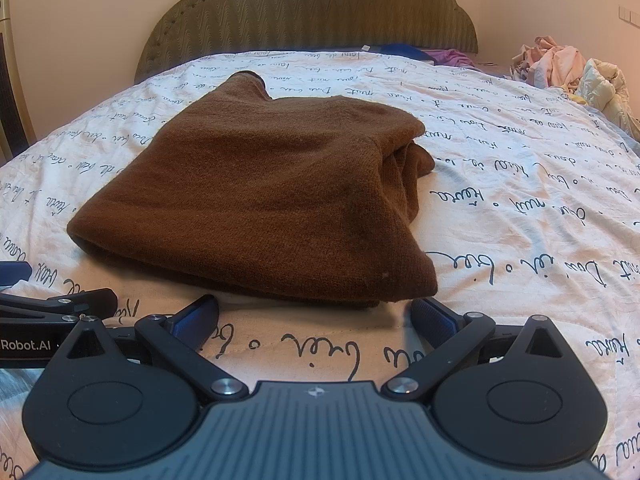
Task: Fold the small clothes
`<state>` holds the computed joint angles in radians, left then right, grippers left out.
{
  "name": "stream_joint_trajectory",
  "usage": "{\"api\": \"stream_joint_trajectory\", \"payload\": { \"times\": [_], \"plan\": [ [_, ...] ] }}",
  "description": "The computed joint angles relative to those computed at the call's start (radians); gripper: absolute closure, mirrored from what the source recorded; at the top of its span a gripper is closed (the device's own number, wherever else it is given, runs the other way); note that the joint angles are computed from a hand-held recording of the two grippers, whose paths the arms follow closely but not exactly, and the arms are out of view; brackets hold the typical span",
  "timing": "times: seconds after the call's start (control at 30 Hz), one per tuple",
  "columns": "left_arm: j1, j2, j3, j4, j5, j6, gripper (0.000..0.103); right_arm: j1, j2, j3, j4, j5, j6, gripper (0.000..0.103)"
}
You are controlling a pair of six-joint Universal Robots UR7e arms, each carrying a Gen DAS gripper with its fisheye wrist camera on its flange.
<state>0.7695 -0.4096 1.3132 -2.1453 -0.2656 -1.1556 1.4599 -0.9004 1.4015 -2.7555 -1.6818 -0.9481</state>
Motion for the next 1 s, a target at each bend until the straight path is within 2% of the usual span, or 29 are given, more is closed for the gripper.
{"api": "stream_joint_trajectory", "payload": {
  "times": [0.43,0.63,1.0],
  "plan": [
    [-0.006,0.003,-0.006,0.044,0.009,-0.017,0.0,0.001,-0.001,0.002,-0.003,-0.001,0.0,0.0],
    [0.0,-0.003,0.005,-0.016,-0.004,0.026,0.0,0.001,-0.001,0.001,-0.003,-0.001,0.001,0.0],
    [0.0,-0.002,0.008,-0.023,-0.003,0.031,0.0,0.001,-0.001,0.001,-0.003,-0.001,0.001,0.0]
  ]
}}
